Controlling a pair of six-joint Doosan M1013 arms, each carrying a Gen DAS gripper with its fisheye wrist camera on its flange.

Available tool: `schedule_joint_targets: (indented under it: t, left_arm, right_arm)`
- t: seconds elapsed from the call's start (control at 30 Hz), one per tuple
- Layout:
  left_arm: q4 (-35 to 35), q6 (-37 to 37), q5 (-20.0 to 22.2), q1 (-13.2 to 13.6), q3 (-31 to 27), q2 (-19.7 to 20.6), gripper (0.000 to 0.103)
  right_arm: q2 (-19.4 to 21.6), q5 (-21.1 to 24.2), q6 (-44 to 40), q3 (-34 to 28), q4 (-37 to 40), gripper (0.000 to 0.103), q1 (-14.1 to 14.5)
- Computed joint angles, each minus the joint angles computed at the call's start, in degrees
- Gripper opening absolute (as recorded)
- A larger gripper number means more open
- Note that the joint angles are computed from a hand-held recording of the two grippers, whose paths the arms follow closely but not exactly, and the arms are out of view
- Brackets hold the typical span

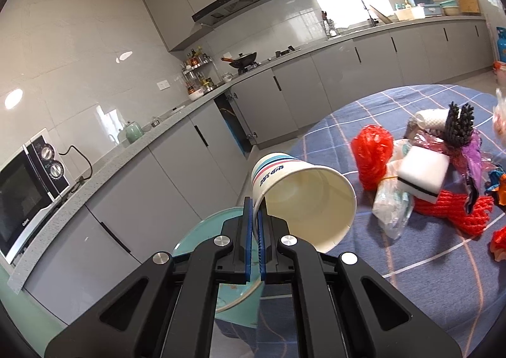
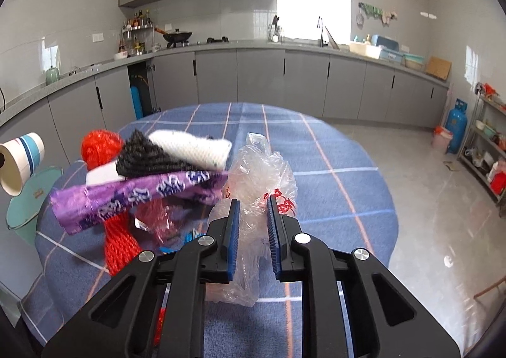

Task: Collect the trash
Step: 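Carry the cup and bag over the teal bin and release both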

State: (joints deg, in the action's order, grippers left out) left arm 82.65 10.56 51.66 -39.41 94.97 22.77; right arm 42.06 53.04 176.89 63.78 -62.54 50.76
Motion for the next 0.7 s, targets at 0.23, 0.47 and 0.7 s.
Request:
schedule_joint_targets:
  t: [0.23, 0.47, 0.7]
  left_arm:
    - [0.4, 0.8, 2.6, 0.6, 0.7, -0.7, 0.003]
    - [0.2, 0.7, 4.8, 1.8, 1.1, -1.2, 0.003]
    - [-0.3, 0.3, 6.5, 3.1, 1.1, -1.6, 0.003]
  right_arm:
    - [-0.1, -0.6, -1.6, -2.2, -3.5, 0.017, 0.9]
    - [1.4, -3.7, -5.9, -6.8, -3.6, 0.017, 1.2]
    - [4.0, -5.8, -11.0, -12.4, -2.0, 0.017, 1.5]
